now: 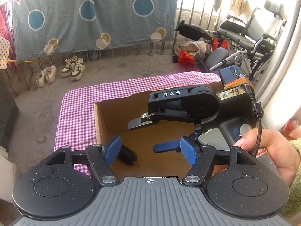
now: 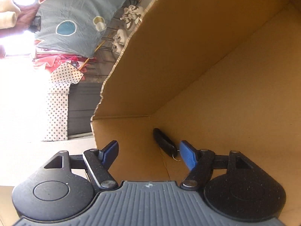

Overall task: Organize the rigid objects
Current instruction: 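Carry the key fob into the cardboard box and open the right gripper, then move the right gripper to the black cylinder and grasp it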

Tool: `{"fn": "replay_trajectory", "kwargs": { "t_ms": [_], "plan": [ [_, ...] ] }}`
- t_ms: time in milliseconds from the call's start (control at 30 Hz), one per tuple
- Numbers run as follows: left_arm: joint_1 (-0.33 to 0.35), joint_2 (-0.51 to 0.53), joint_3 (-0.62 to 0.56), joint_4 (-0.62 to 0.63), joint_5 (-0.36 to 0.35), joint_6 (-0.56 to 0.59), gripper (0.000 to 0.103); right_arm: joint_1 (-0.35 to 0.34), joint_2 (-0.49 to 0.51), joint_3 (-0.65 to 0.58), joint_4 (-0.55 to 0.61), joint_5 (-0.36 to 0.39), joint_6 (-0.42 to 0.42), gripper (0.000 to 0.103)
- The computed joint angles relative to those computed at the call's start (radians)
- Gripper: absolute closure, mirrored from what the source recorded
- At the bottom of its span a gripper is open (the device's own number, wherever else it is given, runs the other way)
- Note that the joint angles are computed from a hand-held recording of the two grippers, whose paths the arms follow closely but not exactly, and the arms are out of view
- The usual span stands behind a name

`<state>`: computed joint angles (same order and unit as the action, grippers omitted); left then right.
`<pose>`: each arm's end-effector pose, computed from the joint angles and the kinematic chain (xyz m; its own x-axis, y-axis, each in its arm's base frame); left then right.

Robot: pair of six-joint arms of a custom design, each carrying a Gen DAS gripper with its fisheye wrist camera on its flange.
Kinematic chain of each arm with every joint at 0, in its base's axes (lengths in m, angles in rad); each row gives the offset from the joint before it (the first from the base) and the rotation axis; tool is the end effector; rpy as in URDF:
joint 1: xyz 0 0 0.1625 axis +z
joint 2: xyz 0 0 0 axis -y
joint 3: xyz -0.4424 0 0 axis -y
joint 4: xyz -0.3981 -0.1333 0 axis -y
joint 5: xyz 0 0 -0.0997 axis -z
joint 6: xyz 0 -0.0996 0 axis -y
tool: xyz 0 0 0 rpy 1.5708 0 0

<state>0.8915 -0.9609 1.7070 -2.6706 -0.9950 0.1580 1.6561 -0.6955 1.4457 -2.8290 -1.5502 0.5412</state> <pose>-0.2739 -0.6377 0.2111 -0.6687 0.4903 -0.5589 0.7033 0.6609 -0.2617 0.2002 -0.7521 0.1361 -0.8914 0.3669 -0.2660 0.4489 0.7952 -0.4077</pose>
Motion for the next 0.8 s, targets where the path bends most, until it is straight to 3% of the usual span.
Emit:
{"fn": "replay_trajectory", "kwargs": {
  "t_ms": [267, 500, 633, 733, 800],
  "plan": [
    [-0.074, -0.129, 0.138, -0.049, -0.044, -0.001, 0.020, 0.029, -0.248, 0.366, -0.305, 0.068, -0.114, 0.029],
    [-0.118, -0.226, 0.294, -0.049, -0.121, -0.021, 0.015, 0.034, -0.470, 0.765, -0.596, 0.017, -0.212, 0.029],
    [-0.132, -0.234, 0.389, -0.078, -0.169, -0.013, 0.014, 0.043, -0.445, 0.921, -0.800, -0.124, -0.212, 0.029],
    [-0.134, -0.209, 0.441, -0.091, -0.214, -0.022, 0.016, 0.046, -0.366, 0.950, -0.897, -0.201, -0.202, 0.031],
    [-0.139, -0.179, 0.463, -0.092, -0.213, -0.035, 0.021, 0.039, -0.331, 0.960, -0.918, -0.231, -0.211, 0.038]
  ]
}}
